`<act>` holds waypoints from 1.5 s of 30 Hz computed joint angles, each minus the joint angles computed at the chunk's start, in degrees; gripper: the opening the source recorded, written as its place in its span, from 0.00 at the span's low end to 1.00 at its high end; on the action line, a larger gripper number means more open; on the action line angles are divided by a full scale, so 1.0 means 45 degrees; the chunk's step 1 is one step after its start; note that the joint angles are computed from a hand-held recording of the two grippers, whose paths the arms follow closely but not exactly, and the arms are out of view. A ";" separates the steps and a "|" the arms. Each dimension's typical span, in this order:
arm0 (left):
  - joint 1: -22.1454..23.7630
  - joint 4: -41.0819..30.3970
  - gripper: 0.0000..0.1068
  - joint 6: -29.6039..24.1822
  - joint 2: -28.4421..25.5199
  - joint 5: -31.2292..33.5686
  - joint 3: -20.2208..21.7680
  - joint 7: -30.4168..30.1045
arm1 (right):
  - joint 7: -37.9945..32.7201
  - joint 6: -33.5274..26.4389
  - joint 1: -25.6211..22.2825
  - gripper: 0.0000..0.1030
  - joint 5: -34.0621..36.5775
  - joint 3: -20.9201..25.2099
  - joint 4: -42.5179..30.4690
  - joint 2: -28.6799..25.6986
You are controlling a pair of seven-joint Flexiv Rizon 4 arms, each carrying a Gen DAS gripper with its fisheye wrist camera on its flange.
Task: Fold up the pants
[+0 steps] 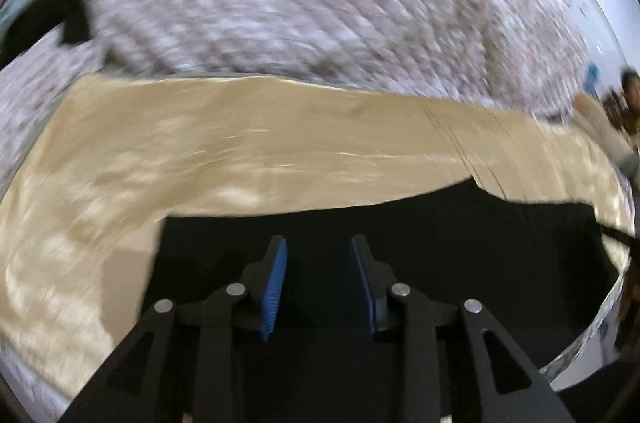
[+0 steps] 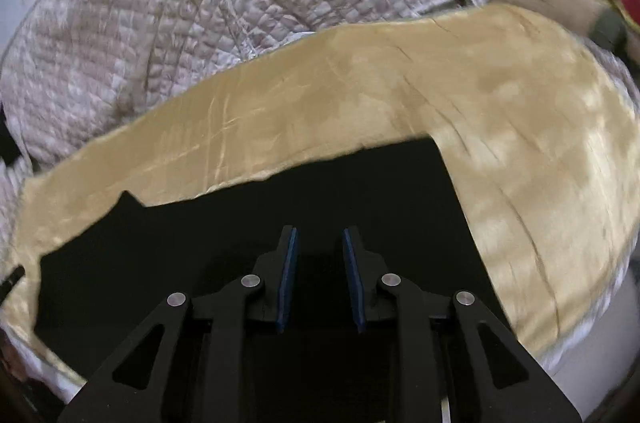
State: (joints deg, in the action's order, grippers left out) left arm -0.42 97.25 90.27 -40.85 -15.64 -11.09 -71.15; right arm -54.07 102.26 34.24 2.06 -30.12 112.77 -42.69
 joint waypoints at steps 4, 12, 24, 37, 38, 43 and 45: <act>-0.0972 -0.1567 0.33 -0.1078 -0.0966 0.0098 0.1151 -0.0260 | 0.0044 -0.0827 0.0119 0.23 -0.0450 -0.0581 -0.0570 -0.0555; -0.1500 -0.2131 0.38 -0.1273 -0.1574 0.0402 0.2132 -0.1304 | 0.0627 -0.0748 -0.0009 0.23 -0.0703 -0.0725 -0.0617 -0.0644; -0.0944 -0.0283 0.38 0.0544 -0.0728 0.1272 0.0638 -0.0904 | -0.0303 0.0817 0.1987 0.47 0.0652 -0.1687 0.0210 -0.1102; -0.0250 0.3176 0.47 0.2771 0.0417 0.1810 -0.0622 -0.0962 | -0.1605 0.1769 0.5166 0.55 0.2584 -0.1864 0.1581 -0.1920; -0.0221 0.3291 0.47 0.2866 0.0444 0.1838 -0.0629 -0.1074 | -0.1699 0.1847 0.5308 0.56 0.2706 -0.1829 0.1618 -0.2009; -0.0411 0.3551 0.47 0.3211 0.0567 0.2124 -0.0302 -0.1309 | -0.2598 0.2537 0.5377 0.56 0.2882 -0.1247 0.1646 -0.2045; -0.0542 0.3438 0.47 0.3169 0.0554 0.2077 -0.0079 -0.1383 | -0.3018 0.2608 0.5474 0.56 0.3103 -0.1253 0.1567 -0.2098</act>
State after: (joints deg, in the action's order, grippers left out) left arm -2.86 112.73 104.53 -38.36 -6.30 -11.44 -77.37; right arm -67.65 113.99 58.88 16.02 -35.76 119.82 -52.13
